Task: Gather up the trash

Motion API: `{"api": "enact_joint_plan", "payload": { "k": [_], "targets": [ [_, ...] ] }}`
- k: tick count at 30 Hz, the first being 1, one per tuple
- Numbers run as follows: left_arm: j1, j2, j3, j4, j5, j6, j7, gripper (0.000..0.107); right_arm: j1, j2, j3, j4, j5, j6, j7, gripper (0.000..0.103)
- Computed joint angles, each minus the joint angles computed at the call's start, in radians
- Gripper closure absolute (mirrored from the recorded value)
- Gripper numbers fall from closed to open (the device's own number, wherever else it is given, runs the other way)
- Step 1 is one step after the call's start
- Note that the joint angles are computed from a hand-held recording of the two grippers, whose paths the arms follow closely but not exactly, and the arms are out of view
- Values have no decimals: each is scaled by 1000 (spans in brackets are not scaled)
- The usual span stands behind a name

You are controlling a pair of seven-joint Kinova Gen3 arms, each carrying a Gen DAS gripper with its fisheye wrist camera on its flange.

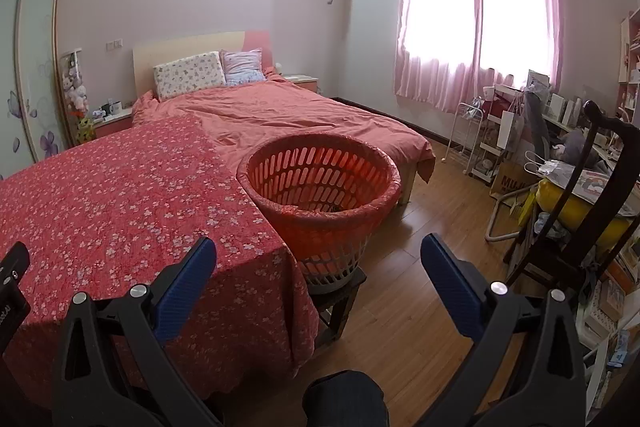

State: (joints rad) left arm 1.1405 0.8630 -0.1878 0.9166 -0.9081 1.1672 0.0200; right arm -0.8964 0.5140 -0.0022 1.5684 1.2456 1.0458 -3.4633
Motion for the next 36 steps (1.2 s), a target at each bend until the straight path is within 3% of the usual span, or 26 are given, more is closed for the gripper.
{"api": "enact_joint_plan", "payload": {
  "k": [36],
  "targets": [
    [17,11,-12,-48,-12,16,-20,9,1,-3,-2,-1,10,-14,-8,2]
  ]
}}
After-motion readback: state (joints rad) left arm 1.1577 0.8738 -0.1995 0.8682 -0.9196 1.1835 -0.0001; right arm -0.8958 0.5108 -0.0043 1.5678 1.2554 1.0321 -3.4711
